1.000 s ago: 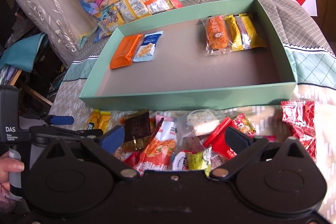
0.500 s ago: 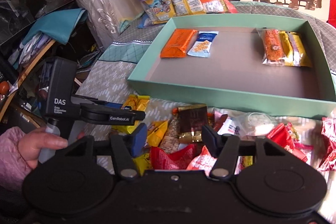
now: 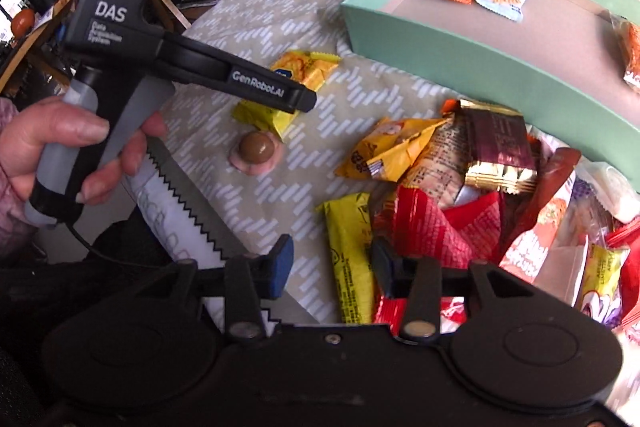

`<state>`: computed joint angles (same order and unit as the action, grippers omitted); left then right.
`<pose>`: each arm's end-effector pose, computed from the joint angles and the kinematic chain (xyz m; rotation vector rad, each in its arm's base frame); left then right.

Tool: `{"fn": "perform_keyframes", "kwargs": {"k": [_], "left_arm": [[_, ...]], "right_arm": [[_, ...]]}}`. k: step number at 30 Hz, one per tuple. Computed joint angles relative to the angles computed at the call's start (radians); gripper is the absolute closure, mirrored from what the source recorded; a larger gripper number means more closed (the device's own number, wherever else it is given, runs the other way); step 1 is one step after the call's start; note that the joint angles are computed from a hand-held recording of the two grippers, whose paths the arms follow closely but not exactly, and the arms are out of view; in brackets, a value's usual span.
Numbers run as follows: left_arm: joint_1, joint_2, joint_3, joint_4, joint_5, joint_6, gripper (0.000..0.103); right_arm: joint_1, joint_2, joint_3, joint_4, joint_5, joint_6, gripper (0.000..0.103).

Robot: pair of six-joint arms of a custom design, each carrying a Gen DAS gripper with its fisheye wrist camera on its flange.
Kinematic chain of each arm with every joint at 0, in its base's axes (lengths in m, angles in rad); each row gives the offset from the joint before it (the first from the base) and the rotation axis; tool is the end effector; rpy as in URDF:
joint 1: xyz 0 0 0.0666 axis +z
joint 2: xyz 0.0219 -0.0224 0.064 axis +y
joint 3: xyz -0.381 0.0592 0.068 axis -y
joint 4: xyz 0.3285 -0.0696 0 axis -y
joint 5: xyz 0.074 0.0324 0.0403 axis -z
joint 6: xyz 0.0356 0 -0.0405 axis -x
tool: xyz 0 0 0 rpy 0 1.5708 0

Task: Organize snacks
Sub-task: 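Place yellow biscuit pack beside blue pack while right places yellow bar in tray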

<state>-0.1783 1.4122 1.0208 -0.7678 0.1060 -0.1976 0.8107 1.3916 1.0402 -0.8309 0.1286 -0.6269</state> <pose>0.3694 -0.0708 0.2919 0.5390 2.6722 -0.1391 0.2589 0.2651 0.3033 -0.2182 2.7487 0.2236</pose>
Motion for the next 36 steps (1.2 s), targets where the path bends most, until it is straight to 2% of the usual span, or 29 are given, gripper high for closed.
{"fn": "perform_keyframes", "kwargs": {"k": [3,5,6,7,8,11,16,18,21,25,29,36], "left_arm": [[-0.002,-0.007,-0.015,0.022,-0.007,0.003,0.026],[-0.007,-0.014,-0.028,0.042,-0.014,0.005,0.026],[-0.008,-0.019,-0.034,0.051,-0.011,0.002,0.032],[-0.008,-0.027,-0.039,0.059,0.000,-0.005,0.038],[-0.009,-0.035,-0.040,0.058,0.010,-0.007,0.056],[-0.024,-0.044,-0.028,0.034,-0.018,-0.003,0.056],[-0.003,-0.058,0.034,-0.049,0.033,-0.004,0.056],[0.003,-0.064,0.065,-0.072,0.048,-0.003,0.056],[0.001,-0.070,0.115,-0.095,0.063,0.003,0.056],[-0.019,-0.050,0.194,-0.119,0.088,0.023,0.056],[-0.072,-0.009,0.256,-0.108,0.075,0.047,0.056],[-0.196,0.161,0.400,-0.122,0.079,0.108,0.056]], "right_arm": [[0.040,0.025,0.003,-0.041,0.048,0.021,0.063],[0.073,0.036,0.002,-0.042,0.104,0.054,0.069],[0.086,0.038,0.001,-0.043,0.126,0.066,0.072],[0.087,0.037,0.003,-0.046,0.126,0.069,0.081],[0.081,0.032,0.005,-0.048,0.108,0.063,0.082],[0.049,-0.006,-0.009,-0.019,0.049,0.027,0.082],[-0.030,-0.101,-0.030,0.057,-0.033,-0.050,0.082],[-0.054,-0.140,-0.028,0.076,-0.039,-0.055,0.082],[-0.080,-0.178,-0.004,0.067,0.005,-0.019,0.082],[-0.158,-0.228,0.015,0.035,0.039,0.001,0.082],[-0.257,-0.253,0.017,0.024,0.072,0.002,0.082],[-0.480,-0.192,0.028,0.052,0.020,0.055,0.082]]}}
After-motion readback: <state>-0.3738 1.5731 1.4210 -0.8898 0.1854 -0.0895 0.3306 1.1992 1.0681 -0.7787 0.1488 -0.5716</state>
